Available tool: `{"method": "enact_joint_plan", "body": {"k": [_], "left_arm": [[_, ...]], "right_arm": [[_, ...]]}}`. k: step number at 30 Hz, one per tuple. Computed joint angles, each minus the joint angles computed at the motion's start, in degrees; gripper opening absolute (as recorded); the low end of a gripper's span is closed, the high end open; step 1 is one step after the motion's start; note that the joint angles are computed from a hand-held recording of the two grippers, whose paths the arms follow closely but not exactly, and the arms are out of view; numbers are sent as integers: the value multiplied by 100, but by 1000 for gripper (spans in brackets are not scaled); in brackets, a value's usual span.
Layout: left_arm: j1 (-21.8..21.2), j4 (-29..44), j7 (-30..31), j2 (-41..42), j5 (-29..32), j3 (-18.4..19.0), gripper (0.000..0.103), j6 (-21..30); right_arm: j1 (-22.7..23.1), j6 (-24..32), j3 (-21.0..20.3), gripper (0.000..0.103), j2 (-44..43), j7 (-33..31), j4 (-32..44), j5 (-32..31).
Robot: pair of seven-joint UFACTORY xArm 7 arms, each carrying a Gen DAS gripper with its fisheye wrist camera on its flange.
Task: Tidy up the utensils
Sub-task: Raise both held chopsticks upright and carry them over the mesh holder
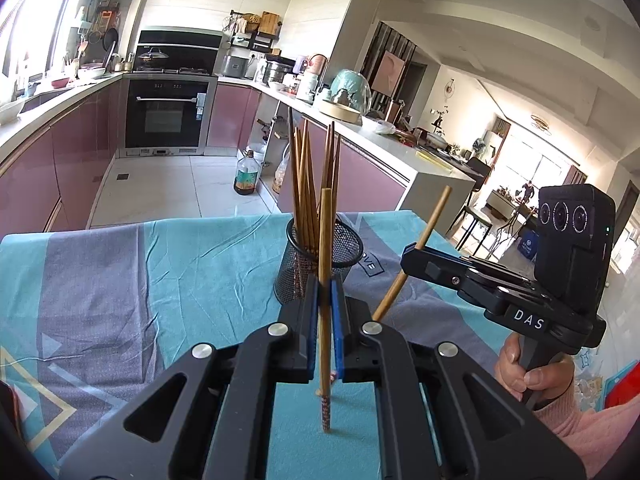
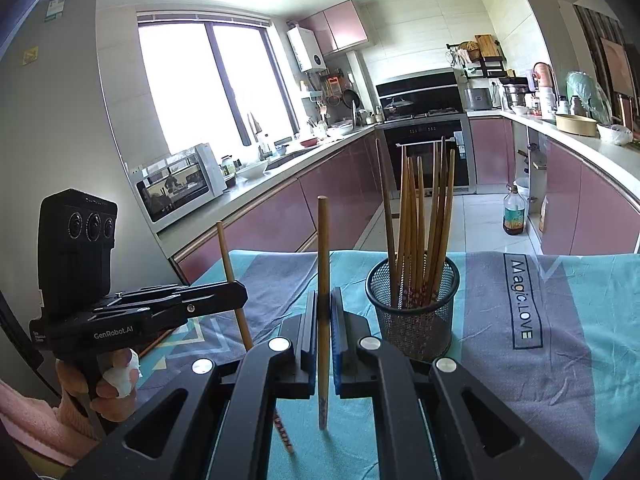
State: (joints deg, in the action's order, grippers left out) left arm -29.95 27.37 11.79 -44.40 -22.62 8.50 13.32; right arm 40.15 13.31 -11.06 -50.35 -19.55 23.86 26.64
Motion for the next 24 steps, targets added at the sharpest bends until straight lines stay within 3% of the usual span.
{"method": "enact_joint_plan", "body": {"k": [24], "left_arm": [[-40, 454, 37, 407, 28, 46, 7, -268]], "right_arm": [[-128, -218, -10, 5, 57, 64, 212, -317]]}}
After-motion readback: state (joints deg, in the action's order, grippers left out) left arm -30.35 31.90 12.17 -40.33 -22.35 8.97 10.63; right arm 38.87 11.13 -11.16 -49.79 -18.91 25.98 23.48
